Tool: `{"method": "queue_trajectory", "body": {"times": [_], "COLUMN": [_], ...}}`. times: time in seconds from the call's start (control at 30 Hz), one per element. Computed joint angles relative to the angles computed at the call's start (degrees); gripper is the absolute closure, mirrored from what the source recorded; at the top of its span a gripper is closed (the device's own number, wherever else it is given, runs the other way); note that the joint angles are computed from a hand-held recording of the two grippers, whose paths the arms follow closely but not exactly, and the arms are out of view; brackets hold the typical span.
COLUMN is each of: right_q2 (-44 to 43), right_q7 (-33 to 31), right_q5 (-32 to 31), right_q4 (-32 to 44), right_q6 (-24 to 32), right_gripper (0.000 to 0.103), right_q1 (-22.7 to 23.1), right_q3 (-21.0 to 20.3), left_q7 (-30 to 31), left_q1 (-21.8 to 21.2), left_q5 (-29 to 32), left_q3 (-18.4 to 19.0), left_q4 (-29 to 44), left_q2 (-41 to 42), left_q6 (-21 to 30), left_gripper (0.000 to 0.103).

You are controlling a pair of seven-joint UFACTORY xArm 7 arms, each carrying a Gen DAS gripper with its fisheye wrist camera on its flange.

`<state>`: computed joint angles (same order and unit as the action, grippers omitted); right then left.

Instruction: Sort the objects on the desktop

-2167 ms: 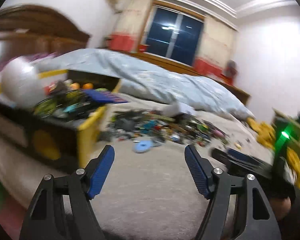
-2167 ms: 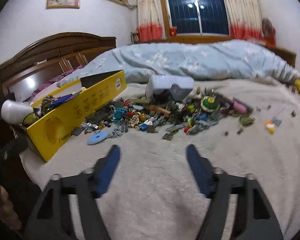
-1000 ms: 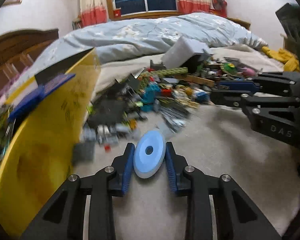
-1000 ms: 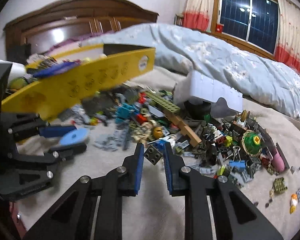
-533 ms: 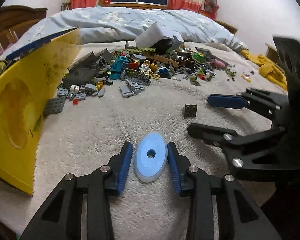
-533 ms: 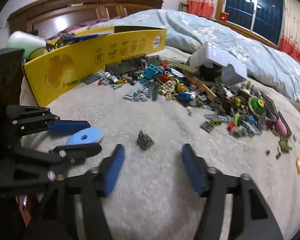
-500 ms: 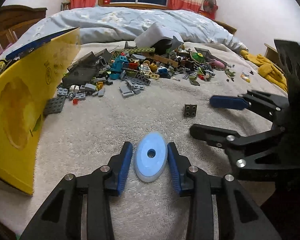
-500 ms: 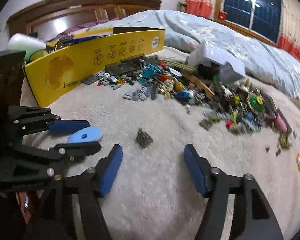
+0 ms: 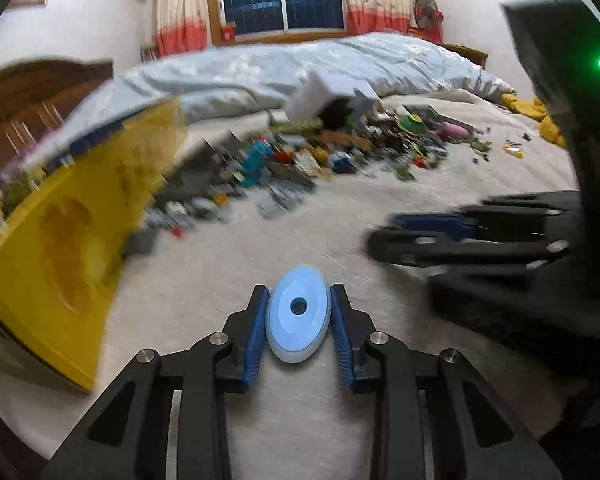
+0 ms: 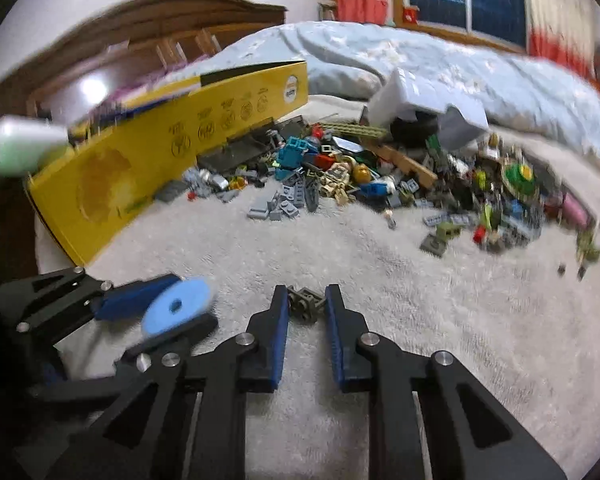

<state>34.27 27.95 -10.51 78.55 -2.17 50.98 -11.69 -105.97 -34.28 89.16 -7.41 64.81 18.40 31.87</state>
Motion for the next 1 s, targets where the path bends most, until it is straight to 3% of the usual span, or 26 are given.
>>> {"method": "queue_trajectory", "body": {"times": [0.07, 0.13, 0.2, 0.27, 0.3, 0.4, 0.53, 0.7, 0.77, 0.87, 1.0], "right_q2": [-2.14, -4.14, -6.07, -7.64, -8.44, -10.76, -10.28, -8.27, -5.82, -2.32, 5.42], "right_q7": [-1.52, 1.24, 1.69, 0.34, -0.72, -2.50, -8.48, -13.53, -16.33, -19.38, -18.84], "right_q5": [2.83, 0.95, 1.67, 3.13, 3.86, 2.39, 4.41, 7.04, 8.83, 9.83, 10.49], "right_q4": [-2.38, -4.79, -7.90, -10.01, -10.84, -11.92, -10.88, -7.11, -3.71, 1.97, 16.63], "right_q6": [-0.87, -2.57, -6.35, -8.82, -10.08, -13.86, -15.48, -14.17, -12.91, -10.39, -0.46], "right_gripper": [0.086, 0.086, 0.086, 0.086, 0.086, 0.086, 0.086, 0.086, 0.086, 0.086, 0.086], "right_q1": [-1.74, 2.82, 11.30, 16.06, 16.57, 11.50, 15.37, 16.48, 18.75, 18.28, 6.99], "right_q3": [2.34, -2.78, -11.27, -15.08, -14.90, -7.24, -7.84, -6.74, -8.81, -8.54, 2.76], "left_q7": [-0.50, -1.53, -2.98, -4.54, -6.86, -12.69, -14.94, -10.52, -8.58, -7.31, -5.14], "left_q1": [-0.25, 1.43, 3.17, 4.87, 5.46, 6.44, 7.91, 11.64, 13.49, 16.99, 22.92], "left_q5": [2.13, 1.89, 0.68, -0.52, 0.48, 4.36, 3.45, -3.94, -6.20, -7.20, -6.86], "left_q3": [0.33, 0.14, -0.32, -0.79, -1.04, -3.08, -6.04, -7.68, -8.51, -7.29, -4.34], "left_q4": [-1.50, -3.57, -5.37, -7.40, -8.89, -12.58, -18.38, -26.17, -28.18, -30.49, -31.03], "left_q2": [-1.81, -4.69, -7.44, -10.74, -13.09, -19.29, -27.92, -36.06, -37.80, -40.74, -41.73], "left_q6": [1.93, 0.20, -1.79, -4.32, -4.75, -1.68, 4.31, 6.54, 8.99, 8.01, 3.72], "left_gripper": [0.072, 0.072, 0.072, 0.072, 0.072, 0.072, 0.072, 0.072, 0.072, 0.072, 0.072]}}
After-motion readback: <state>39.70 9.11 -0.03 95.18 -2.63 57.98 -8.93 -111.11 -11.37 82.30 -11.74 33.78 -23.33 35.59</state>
